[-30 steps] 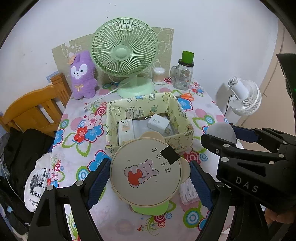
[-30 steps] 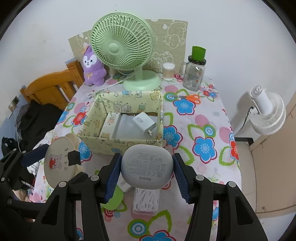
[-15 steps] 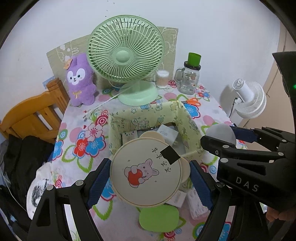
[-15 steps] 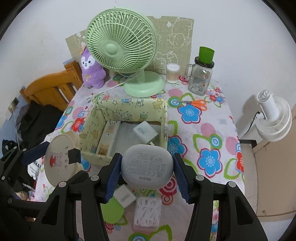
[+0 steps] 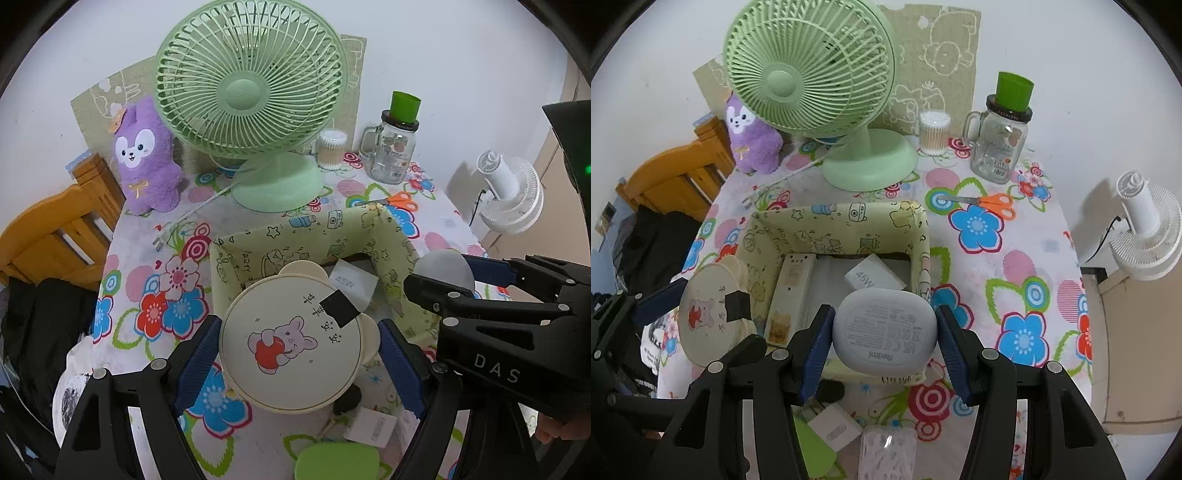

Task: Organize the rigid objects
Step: 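Lift both cases and carry them toward the fabric box with both tools, then lower the bunny-print case and earbud case into the box with both tools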

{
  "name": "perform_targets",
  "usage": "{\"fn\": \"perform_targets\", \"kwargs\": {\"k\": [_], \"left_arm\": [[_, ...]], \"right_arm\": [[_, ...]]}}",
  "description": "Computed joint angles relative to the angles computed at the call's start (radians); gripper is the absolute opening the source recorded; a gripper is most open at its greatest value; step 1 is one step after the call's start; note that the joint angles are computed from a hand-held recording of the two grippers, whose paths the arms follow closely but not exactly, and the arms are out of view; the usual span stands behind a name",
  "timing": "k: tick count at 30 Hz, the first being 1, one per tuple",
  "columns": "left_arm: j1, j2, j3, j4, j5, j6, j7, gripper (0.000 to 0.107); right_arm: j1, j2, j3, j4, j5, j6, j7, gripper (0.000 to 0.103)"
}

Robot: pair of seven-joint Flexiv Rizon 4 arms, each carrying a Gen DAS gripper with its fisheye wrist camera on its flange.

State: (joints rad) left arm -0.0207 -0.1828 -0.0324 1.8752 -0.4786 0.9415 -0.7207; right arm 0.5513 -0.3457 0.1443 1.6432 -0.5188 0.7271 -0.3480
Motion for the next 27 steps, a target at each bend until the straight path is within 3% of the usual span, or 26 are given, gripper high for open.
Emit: {"fn": "perform_targets", "kwargs": {"k": [14,18,27], "left_arm": [[0.0,-0.064,-0.005,-0.056,0.072,-0.032,-0.043,0.085],[0.002,-0.074,-0.007,-0.071,0.075,-0.044,-0.055,0.085],[-0.001,-0.097,-0.021,-0.096,0.07,-0.048,-0.054,0.085]], "right_arm": [[-0.01,-0.047,-0.007,-0.031,0.068,-0.013,-0.019,0.059],[-0.008,-0.035,-0.016,-0.02,0.043,-0.011,-0.005,0.071],[-0.015,-0.023,-0.019,-0.008,0.016,-0.026,0.018,0.076]]}}
